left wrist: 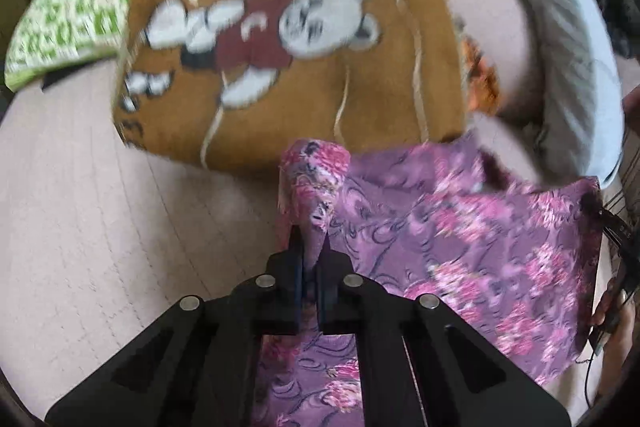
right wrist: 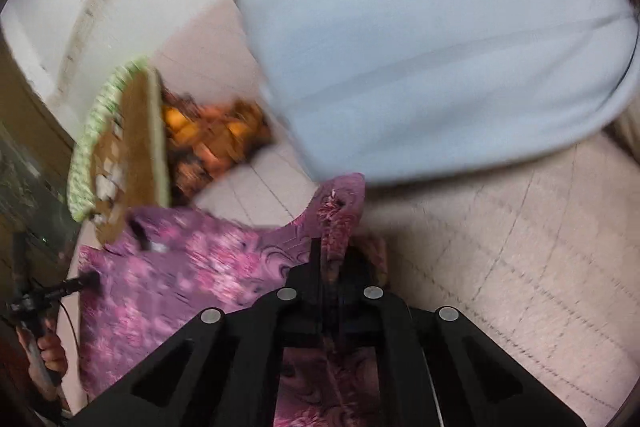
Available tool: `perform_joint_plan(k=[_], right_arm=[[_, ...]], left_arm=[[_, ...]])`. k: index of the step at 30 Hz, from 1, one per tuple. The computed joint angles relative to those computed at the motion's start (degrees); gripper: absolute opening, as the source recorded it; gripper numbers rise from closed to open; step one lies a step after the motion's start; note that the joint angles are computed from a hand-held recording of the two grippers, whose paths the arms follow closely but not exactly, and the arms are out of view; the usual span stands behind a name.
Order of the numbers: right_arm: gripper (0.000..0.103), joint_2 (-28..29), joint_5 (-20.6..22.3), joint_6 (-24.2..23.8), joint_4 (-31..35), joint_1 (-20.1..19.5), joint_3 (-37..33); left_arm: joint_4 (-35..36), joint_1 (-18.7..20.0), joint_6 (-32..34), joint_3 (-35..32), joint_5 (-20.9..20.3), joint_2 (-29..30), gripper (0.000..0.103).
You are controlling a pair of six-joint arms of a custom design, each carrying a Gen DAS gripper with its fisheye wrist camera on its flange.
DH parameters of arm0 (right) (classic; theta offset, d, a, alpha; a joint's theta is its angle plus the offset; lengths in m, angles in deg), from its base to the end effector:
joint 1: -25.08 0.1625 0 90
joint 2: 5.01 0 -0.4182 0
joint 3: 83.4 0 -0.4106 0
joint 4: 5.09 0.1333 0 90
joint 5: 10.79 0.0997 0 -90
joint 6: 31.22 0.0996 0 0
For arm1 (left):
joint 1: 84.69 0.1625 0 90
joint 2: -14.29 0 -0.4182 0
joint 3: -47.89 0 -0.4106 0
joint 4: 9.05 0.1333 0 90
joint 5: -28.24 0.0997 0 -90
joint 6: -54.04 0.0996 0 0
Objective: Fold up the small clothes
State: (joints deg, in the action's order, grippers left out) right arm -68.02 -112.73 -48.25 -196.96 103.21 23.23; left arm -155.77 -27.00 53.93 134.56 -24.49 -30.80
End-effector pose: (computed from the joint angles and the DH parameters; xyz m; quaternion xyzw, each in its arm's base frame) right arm -0.0177 -0.6322 0.2854 -0.0115 -0.8702 0.4461 0.2088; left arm -0.2208 -0.7114 0.1357 0.2200 0.9141 -0.2083 0.2693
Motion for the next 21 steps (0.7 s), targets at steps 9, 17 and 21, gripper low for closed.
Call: perform_joint_plan(k=[9,17,21], right_arm=[[0.004,0.4,0.43,2.57,-2.25,-0.25,-1.33],[0.014,1.52,-8.1,6.41,4.17,-0.43,-2.63],[0.031,-5.58,-4.9,7.48,2.34,-0.85,5.39]], left_arm=[[2.53,1.23,-4.54,-7.33,7.15,6.27,0.003],[8.17,0.72,-7.72,-5.8,10.01,5.31,0.013],[12.41,1.27,-12.58,0.84,4.03,-3.57,0.045]])
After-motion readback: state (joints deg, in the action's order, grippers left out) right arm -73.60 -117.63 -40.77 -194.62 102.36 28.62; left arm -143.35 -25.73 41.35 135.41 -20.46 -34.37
